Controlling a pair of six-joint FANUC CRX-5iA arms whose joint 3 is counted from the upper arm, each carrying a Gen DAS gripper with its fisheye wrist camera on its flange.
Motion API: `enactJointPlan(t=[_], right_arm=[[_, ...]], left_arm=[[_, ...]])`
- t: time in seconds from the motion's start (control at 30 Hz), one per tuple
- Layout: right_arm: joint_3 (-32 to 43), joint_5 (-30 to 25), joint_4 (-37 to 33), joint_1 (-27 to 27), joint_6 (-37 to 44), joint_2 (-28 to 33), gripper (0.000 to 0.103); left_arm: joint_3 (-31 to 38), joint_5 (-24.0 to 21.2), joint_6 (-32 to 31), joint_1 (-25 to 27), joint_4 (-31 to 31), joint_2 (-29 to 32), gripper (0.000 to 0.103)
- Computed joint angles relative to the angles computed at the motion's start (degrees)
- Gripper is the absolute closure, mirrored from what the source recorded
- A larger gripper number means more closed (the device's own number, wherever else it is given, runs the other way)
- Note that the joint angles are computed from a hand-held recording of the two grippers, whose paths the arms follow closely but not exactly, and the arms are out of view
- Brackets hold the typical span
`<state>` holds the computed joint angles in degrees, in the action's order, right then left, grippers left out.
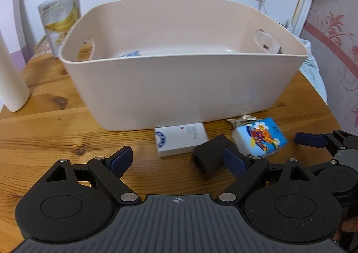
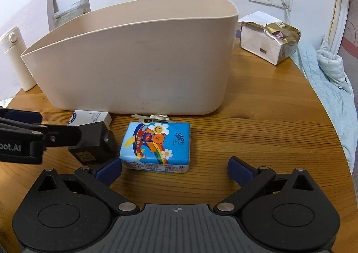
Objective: Organize objects
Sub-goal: 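Move the left tool to the black square box while the right tool approaches the cartoon tissue pack, then grasp the black square box with the left tool while the right tool grasps the tissue pack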
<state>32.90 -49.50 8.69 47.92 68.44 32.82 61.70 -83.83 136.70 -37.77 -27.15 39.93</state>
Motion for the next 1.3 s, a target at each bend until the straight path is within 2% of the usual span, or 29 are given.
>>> enactJointPlan(t=[0.5,0.73,0.93,1.07,1.3], right_arm=[[-1.9,1.3,0.7,-0.1,3.2,-0.8,0.0],[-1.8,1.7,-0.3,-0.4,3.8,-0.9,0.0],[-2.3,2.2,-0.1,-0.4,3.8,-1.1,0.0],[-1.5,2.2,-1.3,-0.6,4.8,-0.8,0.0],[0.1,2.5,-1.0,-0.2,4.7,0.7,0.0]], left_arm=[[10.9,-3.5,0.9,0.7,2.2,7.1,0.013],[17.5,-8.9,-1.0,0.5,2.1,11.1,0.013],[10.1,-5.9,1.4,1.1,2.5,7.1,0.014],[9.0,-5.9,1.1,1.5,3.3,6.6,0.026],[6.5,-4.7,0.8,1.5,2.8,5.0,0.038]])
